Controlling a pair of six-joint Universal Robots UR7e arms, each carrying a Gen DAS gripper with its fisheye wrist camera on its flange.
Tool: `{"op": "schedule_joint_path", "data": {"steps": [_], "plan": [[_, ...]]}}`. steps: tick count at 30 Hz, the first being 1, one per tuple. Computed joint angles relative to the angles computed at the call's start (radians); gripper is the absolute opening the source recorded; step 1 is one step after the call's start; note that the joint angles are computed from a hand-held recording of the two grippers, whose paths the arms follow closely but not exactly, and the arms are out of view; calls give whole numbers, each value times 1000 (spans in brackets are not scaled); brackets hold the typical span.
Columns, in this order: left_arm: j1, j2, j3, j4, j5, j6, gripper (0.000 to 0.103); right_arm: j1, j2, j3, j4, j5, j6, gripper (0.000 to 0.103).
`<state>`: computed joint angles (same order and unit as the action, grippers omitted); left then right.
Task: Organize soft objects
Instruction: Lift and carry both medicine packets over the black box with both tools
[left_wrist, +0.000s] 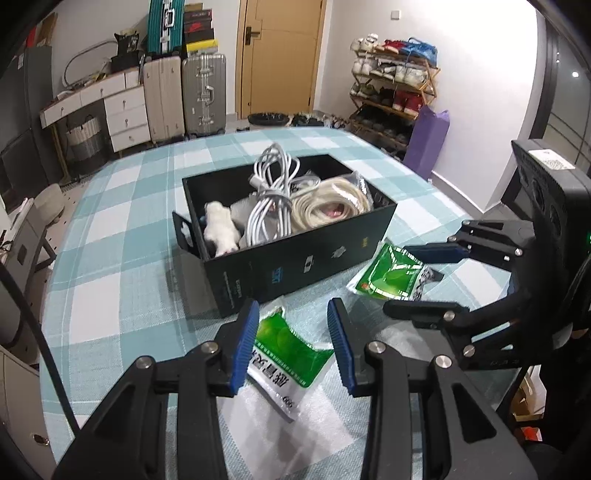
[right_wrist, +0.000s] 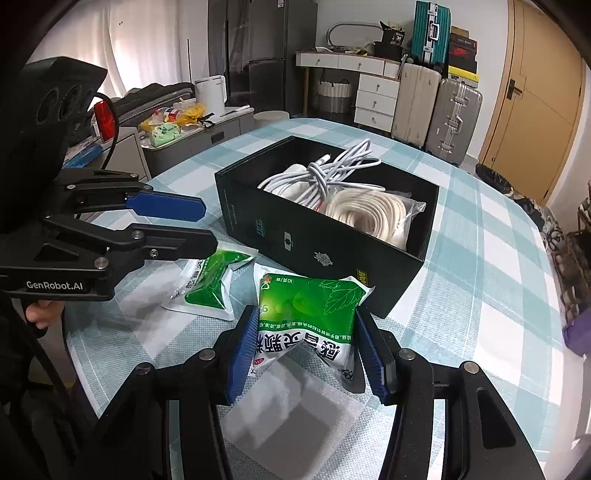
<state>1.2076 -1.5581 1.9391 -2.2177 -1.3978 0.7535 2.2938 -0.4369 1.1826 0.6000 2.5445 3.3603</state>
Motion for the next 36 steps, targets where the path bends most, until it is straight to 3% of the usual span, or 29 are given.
{"op": "schedule_joint_path", "data": {"steps": [2, 3, 5, 8, 14, 17, 21, 24, 29, 36], "plan": [[0, 4, -8, 31, 11, 10, 46, -1, -2, -1, 2, 1, 0, 53], [-2, 4, -5, 32, 24, 11, 64, -1, -3, 0, 3, 0, 2, 53], [-4, 8, 5, 15, 54, 4, 76, -1, -3, -1, 4, 4, 3, 53], [-2, 30, 0, 34, 106, -31, 79, 0, -3, 0, 8, 5, 11, 53], [17, 70, -2, 46, 132, -91, 79, -4, -3, 1, 9, 2, 14, 53], [22, 69, 5, 29, 120, -90, 75, -5, -5, 4, 8, 0, 14, 53], [31, 59, 7, 50, 73, -62, 48, -6, -6, 6, 8, 1, 16, 53], [30, 55, 9, 48, 60, -47, 40, -6, -6, 6, 7, 1, 15, 53], [22, 40, 13, 67, 48, -36, 33, -7, -7, 6, 6, 1, 12, 53], [13, 22, 2, 104, 12, -21, 33, -3, -6, 2, 1, 5, 3, 53]]}}
